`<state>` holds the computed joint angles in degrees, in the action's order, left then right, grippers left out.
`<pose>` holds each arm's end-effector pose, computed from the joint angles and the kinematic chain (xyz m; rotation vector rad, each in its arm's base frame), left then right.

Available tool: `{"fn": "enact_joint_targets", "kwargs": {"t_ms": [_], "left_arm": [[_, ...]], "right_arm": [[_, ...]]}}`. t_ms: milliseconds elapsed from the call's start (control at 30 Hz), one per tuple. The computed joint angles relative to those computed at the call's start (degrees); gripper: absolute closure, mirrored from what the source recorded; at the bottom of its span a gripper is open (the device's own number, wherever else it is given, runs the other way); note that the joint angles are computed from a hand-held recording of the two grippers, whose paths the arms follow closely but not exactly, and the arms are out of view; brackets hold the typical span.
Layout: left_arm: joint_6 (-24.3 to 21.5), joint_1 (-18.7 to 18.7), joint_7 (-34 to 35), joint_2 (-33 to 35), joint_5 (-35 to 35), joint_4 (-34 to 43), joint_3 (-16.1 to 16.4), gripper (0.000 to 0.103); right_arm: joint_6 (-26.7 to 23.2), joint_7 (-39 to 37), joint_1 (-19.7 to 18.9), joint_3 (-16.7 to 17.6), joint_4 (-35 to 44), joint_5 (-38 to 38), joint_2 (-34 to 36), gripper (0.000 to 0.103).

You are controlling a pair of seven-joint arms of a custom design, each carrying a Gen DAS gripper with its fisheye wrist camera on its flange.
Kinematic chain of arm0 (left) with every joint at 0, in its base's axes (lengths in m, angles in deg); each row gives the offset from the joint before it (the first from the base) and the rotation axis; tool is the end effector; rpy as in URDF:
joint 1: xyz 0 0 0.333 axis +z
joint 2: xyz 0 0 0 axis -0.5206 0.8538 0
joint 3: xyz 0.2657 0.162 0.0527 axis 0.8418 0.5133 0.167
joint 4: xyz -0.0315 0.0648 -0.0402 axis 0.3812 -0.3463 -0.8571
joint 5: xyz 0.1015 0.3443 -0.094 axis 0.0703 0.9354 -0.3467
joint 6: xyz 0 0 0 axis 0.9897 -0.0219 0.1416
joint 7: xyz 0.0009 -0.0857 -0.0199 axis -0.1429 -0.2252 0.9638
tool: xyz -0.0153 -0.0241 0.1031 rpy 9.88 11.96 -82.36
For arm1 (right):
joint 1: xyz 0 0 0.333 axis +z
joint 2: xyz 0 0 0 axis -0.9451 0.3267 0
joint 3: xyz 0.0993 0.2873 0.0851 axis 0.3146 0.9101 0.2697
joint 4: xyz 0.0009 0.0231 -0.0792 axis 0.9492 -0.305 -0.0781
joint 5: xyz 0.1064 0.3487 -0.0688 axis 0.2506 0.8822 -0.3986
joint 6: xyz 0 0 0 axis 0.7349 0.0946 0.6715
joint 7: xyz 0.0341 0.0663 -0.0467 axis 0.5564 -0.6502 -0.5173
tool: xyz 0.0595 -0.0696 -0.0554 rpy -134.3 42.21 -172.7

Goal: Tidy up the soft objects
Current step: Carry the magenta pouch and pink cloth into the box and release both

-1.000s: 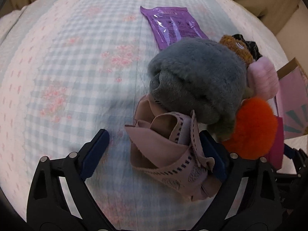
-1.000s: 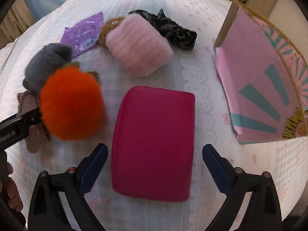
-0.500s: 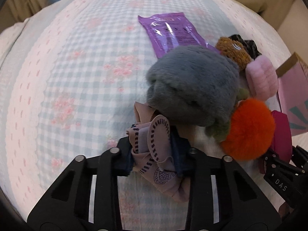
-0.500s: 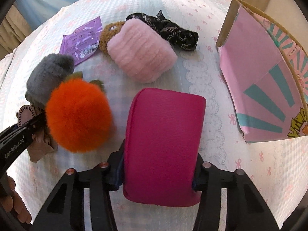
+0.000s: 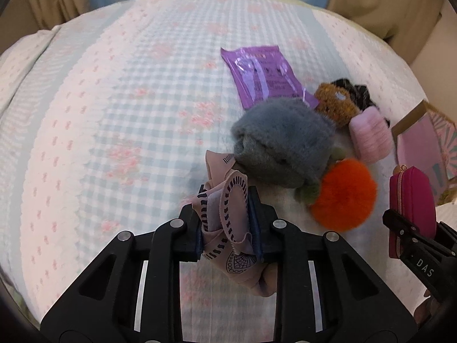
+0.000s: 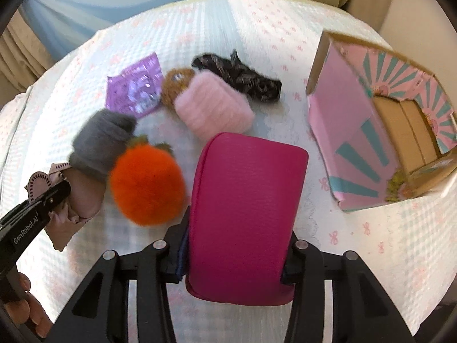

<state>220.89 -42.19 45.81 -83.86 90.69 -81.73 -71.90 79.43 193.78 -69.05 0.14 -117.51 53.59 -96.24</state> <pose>0.4422 -0.1987 0.3700 -2.0136 2.0021 -0.5474 0.3919 0.0442 0.3917 -1.8451 2.1423 -0.3218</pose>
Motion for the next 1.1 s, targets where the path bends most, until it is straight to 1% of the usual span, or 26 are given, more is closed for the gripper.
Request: {"fn": "enact_joint_targets", "kwargs": {"t_ms": [33, 67, 133, 200, 233, 267, 300, 400, 467, 500, 600, 667, 733, 767, 833, 900, 1000, 1100], "left_arm": [[-0.4, -0.1, 0.3, -1.2, -0.7, -0.4, 0.1, 0.081], [-0.9, -0.3, 0.4, -3.0, -1.4, -1.3, 0.1, 0.081], [-2.7, -0.6, 0.1, -5.9, -2.1, -1.4, 0.1, 0.081], [-5.1, -0.9, -0.2, -9.0, -2.6, -0.8, 0.0, 0.081], [-6.2, -0.9, -0.8, -10.1, -2.3, -0.2, -0.3, 0.081], [-7.5, -1.0, -1.3, -11.4, -2.1, 0.6, -0.6, 0.081], [-8.4, -1.1, -1.6, -12.3, -2.0, 1.4, -0.7, 0.081], [-11.8, -1.7, -3.2, -14.4, -1.4, 4.7, -1.8, 0.081], [-14.0, -2.0, -5.1, -14.6, -0.4, 8.1, -3.1, 0.081], [-14.8, -2.3, -5.9, -14.4, 0.0, 9.7, -3.6, 0.081], [-18.0, -3.2, -10.0, -13.4, 2.4, 15.3, -6.1, 0.081], [-19.7, -4.1, -13.4, -11.6, 4.6, 19.4, -8.0, 0.081], [-21.8, -5.5, -16.4, -8.4, 6.7, 24.4, -9.7, 0.081], [-22.9, -6.3, -17.7, -6.6, 7.7, 26.8, -10.2, 0.081], [-24.8, -8.5, -20.8, -2.0, 10.7, 32.5, -11.6, 0.081], [-26.7, -11.1, -23.4, 2.7, 14.0, 37.9, -12.4, 0.081], [-29.2, -16.1, -25.9, 12.0, 17.7, 47.6, -12.7, 0.081], [-31.6, -21.0, -25.5, 20.2, 18.5, 56.4, -11.7, 0.081]], "right_arm": [[0.1, 0.2, 0.3, 0.3, 0.2, 0.0, -0.3, 0.061], [0.8, 1.2, 0.7, 1.2, -1.3, 0.1, -1.8, 0.061], [-0.1, 0.5, 1.2, 0.7, -0.8, 0.6, -3.6, 0.061], [-2.5, -0.5, 1.5, -0.1, 0.2, 1.2, -6.4, 0.061], [-3.1, -0.3, 1.6, 0.3, -0.1, 1.5, -7.9, 0.061], [-4.2, -0.6, 2.2, -0.8, 0.6, 1.0, -9.2, 0.061], [-4.4, -1.4, 1.4, 0.0, 2.1, 1.9, -8.5, 0.061], [-9.0, -5.3, 1.2, -2.6, 3.9, 2.7, -13.9, 0.061], [-11.4, -8.1, 0.6, -4.1, 5.8, 3.4, -15.4, 0.061], [-13.0, -10.3, 0.2, -5.5, 7.1, 3.8, -16.4, 0.061], [-15.9, -15.8, -1.4, -8.0, 10.6, 5.1, -16.9, 0.061], [-17.5, -19.7, -3.0, -9.7, 12.7, 5.4, -16.9, 0.061], [-19.2, -23.4, -4.9, -11.4, 15.0, 5.7, -16.5, 0.061], [-20.3, -25.5, -6.1, -12.6, 16.3, 5.8, -16.0, 0.061], [-21.4, -28.4, -8.2, -13.9, 18.2, 6.1, -14.6, 0.061], [-22.5, -32.6, -10.3, -16.2, 20.3, 6.2, -12.4, 0.061], [-23.0, -37.9, -13.2, -18.3, 23.2, 6.7, -8.3, 0.061], [-23.3, -43.0, -15.5, -20.2, 26.3, 8.0, -3.1, 0.061]]}}
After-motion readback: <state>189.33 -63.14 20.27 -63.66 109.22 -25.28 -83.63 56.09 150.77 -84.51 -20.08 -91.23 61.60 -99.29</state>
